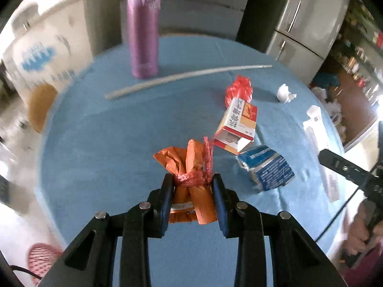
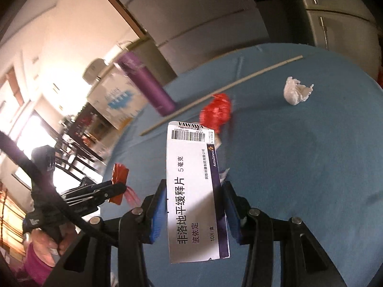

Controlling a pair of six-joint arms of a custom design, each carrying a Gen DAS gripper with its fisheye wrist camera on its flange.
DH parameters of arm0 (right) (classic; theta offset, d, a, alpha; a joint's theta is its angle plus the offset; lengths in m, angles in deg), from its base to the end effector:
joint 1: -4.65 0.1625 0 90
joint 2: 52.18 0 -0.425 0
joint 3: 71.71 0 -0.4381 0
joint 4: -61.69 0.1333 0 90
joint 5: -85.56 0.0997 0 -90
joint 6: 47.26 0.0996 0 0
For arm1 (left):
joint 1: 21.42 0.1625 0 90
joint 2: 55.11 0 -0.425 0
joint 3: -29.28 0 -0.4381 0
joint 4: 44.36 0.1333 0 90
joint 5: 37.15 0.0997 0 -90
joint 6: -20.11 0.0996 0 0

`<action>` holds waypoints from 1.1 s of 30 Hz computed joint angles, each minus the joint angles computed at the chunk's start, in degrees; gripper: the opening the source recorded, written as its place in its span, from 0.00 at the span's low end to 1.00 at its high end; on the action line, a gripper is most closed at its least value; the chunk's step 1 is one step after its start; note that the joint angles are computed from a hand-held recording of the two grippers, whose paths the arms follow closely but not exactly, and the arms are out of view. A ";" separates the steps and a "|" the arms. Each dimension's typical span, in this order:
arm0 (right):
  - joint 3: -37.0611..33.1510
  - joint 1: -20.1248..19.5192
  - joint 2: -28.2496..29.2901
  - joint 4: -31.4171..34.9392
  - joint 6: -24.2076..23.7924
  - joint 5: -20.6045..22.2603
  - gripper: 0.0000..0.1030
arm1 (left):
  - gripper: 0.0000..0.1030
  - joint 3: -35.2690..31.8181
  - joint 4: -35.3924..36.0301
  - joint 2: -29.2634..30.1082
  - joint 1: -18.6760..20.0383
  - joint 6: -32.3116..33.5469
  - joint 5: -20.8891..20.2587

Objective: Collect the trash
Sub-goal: 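Grasp the orange wrappers with left tool while right tool grasps the white medicine box, then carry the wrappers and medicine box over the red wastebasket and release both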

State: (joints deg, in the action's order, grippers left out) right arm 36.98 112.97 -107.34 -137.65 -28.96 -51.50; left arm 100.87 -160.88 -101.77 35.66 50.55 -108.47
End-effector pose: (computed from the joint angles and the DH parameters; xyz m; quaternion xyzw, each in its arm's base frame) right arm 0.2507 -0.5652 0.2034 -0.1867 -0.8103 0.5182 0.2001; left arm -0.2913 -0.7540 0.1954 0.5162 0.8408 -0.0172 0.1619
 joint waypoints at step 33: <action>-7.74 9.85 8.36 -2.23 -4.11 0.29 0.46 | 0.33 16.04 -25.85 -15.58 -0.99 12.78 5.74</action>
State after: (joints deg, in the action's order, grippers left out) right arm 29.24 122.82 -98.97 -139.87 -33.07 -51.21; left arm 116.92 -186.73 -117.35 34.67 63.33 -102.74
